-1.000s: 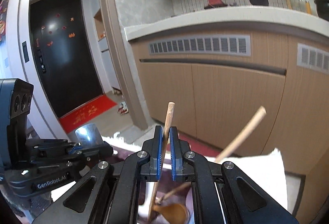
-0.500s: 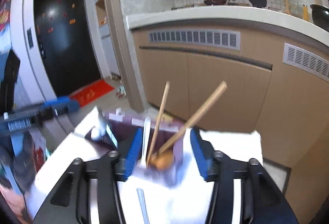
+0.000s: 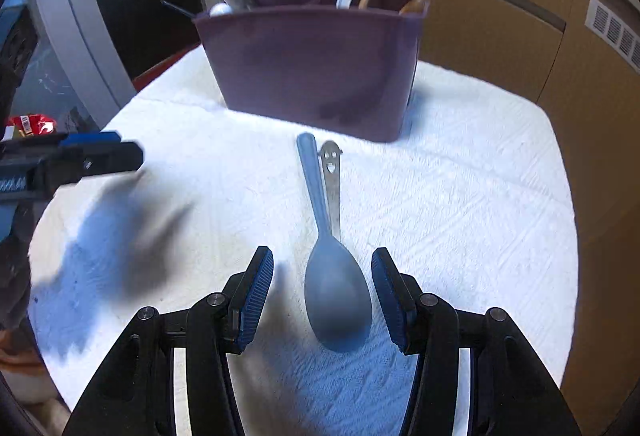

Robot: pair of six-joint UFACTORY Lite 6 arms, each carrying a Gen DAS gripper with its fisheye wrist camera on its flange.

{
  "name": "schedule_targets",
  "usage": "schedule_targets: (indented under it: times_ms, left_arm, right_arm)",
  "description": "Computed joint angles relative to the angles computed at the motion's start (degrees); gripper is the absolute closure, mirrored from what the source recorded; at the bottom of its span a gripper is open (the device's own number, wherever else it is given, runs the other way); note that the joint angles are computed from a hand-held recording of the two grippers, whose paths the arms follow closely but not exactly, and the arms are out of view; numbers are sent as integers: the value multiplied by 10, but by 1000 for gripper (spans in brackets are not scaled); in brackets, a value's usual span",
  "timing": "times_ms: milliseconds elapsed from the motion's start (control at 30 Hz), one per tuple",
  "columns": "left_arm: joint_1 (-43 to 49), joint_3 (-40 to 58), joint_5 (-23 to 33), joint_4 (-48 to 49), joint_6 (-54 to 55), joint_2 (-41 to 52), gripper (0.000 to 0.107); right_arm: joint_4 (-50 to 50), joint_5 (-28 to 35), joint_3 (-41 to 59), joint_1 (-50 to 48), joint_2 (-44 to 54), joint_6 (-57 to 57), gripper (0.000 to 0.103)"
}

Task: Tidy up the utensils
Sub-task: 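Move the right gripper down and grasp the grey plastic spoon handle, then grasp the silver smiley-face spoon handle with the left gripper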

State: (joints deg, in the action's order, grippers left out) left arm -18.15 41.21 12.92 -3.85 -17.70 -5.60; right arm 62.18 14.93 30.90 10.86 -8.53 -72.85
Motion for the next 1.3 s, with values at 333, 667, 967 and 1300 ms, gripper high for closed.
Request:
schedule_targets:
  times_ms: [333,667,967,1300]
  left_arm:
    - [-88,23,7,85,-95,36,35]
    - [-172,184,47,-113,80,200,36]
    - [-198,388,106,2,-94,365,53]
    - [-199,557,190,216,-310,488,77]
  right_arm:
    - [22,-3,-14,-27,-7,-38,69]
    - [-37,80,-100,-250,-180,-45,69]
    - [33,145,-166,-409,-220,-211,69]
    - [79,157,-200,-416,-232,-275,69]
